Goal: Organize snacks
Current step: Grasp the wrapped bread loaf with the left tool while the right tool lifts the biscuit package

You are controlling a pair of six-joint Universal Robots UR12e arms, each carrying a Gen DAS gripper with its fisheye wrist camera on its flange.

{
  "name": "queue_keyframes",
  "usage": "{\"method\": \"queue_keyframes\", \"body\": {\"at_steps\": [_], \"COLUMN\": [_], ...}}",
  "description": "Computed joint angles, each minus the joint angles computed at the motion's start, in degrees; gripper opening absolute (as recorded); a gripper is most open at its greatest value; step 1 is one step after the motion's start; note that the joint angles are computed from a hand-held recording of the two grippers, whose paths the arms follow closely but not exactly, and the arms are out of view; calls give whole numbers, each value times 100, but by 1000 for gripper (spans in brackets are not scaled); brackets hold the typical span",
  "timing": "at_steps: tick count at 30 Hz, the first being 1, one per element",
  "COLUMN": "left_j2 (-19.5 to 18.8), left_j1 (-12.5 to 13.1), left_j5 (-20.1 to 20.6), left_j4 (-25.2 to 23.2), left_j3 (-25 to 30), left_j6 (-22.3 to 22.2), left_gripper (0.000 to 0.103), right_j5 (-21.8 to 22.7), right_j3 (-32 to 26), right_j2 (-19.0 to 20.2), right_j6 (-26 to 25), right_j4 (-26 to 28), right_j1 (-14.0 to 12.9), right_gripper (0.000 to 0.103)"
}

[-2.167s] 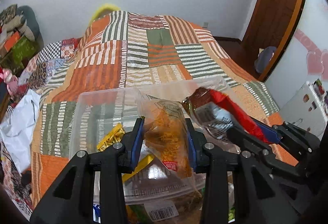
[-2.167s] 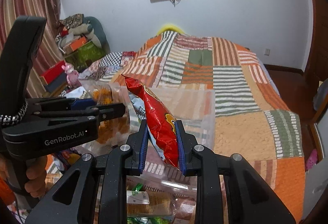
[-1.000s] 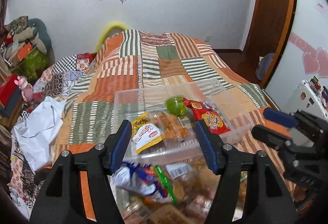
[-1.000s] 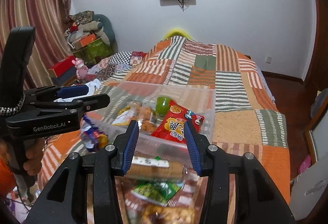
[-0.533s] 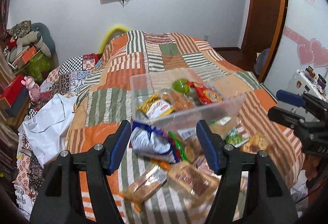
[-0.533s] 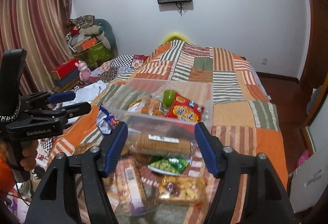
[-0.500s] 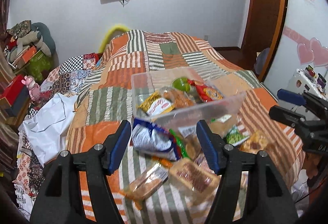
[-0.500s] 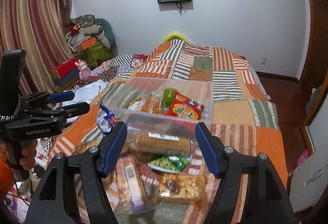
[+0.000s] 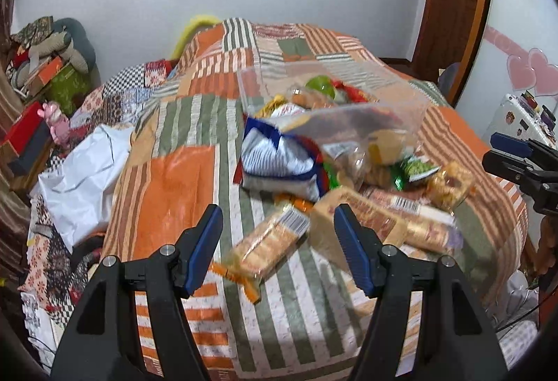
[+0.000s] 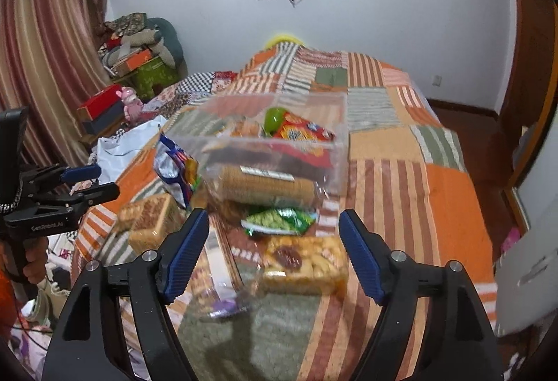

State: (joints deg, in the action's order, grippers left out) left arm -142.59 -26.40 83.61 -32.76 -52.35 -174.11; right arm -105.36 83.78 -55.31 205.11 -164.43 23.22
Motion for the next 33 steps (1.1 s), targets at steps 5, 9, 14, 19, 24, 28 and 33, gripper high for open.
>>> {"method": "queue_keyframes", "body": {"at_steps": [5, 9, 14, 19, 24, 28, 33], "left_j2": [-57, -169, -329, -501, -703, -815, -767], "left_j1": [14, 39, 76, 76, 80, 55, 48], "left_j5": [35, 52, -80, -143, -239, -150, -169], "left_j4": [-173, -398, -794, -1086, -1398, -1445, -1267], "left_j3": [4, 143, 387, 665, 1030, 1204, 1058], "left_j6": [52, 29, 14, 70, 20, 44, 83], "left_gripper": [66, 66, 66, 66, 66, 66, 61], "right_j5": [120, 258, 193, 227, 310, 516, 546], "right_j3": [115, 156, 134, 125, 85, 101, 150], "right_j2": [-10, -3, 37, 53, 73, 82, 60], "right_j6": [235, 343, 301, 307, 328, 502, 541], "right_j4": [166, 246, 382, 410, 580, 648, 593], "right_j1": [-44, -80, -63, -68, -95, -143, -147], "right_gripper": [77, 77, 78, 84, 85, 85, 85]}}
